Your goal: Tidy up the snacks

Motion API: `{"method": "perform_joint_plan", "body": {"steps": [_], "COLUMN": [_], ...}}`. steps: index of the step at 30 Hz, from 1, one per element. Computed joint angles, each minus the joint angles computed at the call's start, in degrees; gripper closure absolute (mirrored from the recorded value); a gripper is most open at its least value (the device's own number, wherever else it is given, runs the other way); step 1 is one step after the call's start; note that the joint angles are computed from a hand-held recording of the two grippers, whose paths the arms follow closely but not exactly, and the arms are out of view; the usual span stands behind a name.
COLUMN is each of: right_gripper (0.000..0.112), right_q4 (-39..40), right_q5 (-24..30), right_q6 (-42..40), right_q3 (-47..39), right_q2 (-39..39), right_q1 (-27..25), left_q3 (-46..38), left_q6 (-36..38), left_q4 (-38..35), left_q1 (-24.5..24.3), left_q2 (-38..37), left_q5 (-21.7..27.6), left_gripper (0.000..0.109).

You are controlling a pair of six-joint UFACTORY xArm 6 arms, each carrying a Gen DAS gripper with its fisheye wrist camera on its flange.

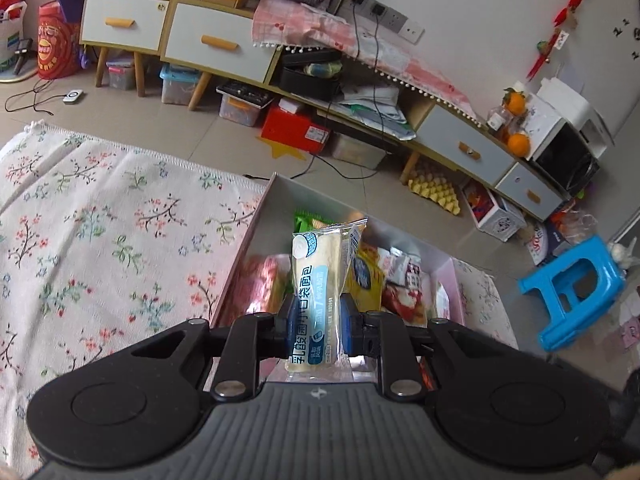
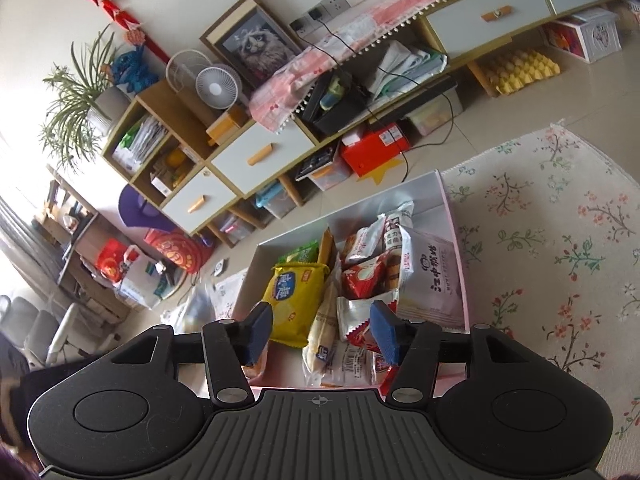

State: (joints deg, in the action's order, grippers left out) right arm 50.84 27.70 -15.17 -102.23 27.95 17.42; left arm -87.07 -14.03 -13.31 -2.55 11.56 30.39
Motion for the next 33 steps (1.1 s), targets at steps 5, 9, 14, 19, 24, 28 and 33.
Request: {"method": "perform_joint_plan", "body": {"steps": [5,9,14,19,24,28,33], "right_gripper": [0.058,0.057,0.057,0.057,0.048,0.045,0.042], "right_q4": [-0.6,-0.9,-1.7,-4.5,-7.0,-11.9,-17.7], "right_q5": [0.2,0.3,0.5,0.3,-1.0,-1.3,-0.7], "right_q6": [0.9,0.5,1.0,1.8,1.6,3.6,6.7], "right_q3": [0.4,0.7,0.9,1.2,3.5,5.3,7.1], "right_q2": [0.0,-0.2,-0.2,-0.7,-2.9,-4.7,-6.8], "right_q1": [-0.3,-0.4,-0.4,-0.1,0.5,1.0,1.6], "left_q3": [-3.2,-2.6,0.1,2.3,5.5,7.2,9.5], "left_q6": [-3.0,-7.0,-5.6,-4.0,-4.7,-7.7,-11.6], "left_q4": [3.6,8.9,8.9,9.8,11.0,15.4,22.4], "left_q1": [-0.5,-0.7,-0.7,-0.6,-0.7,-1.0,-1.6], "left_q2": [2.9,2.7,0.6,-1.2,-3.7,-5.6,-8.3], "left_q5": [-0.4,-1.4,-1.5,-1.3,-1.0,0.6,1.4], "left_gripper": [0.088,0.060,0.054,0.049,0.043,0.035,0.024]}}
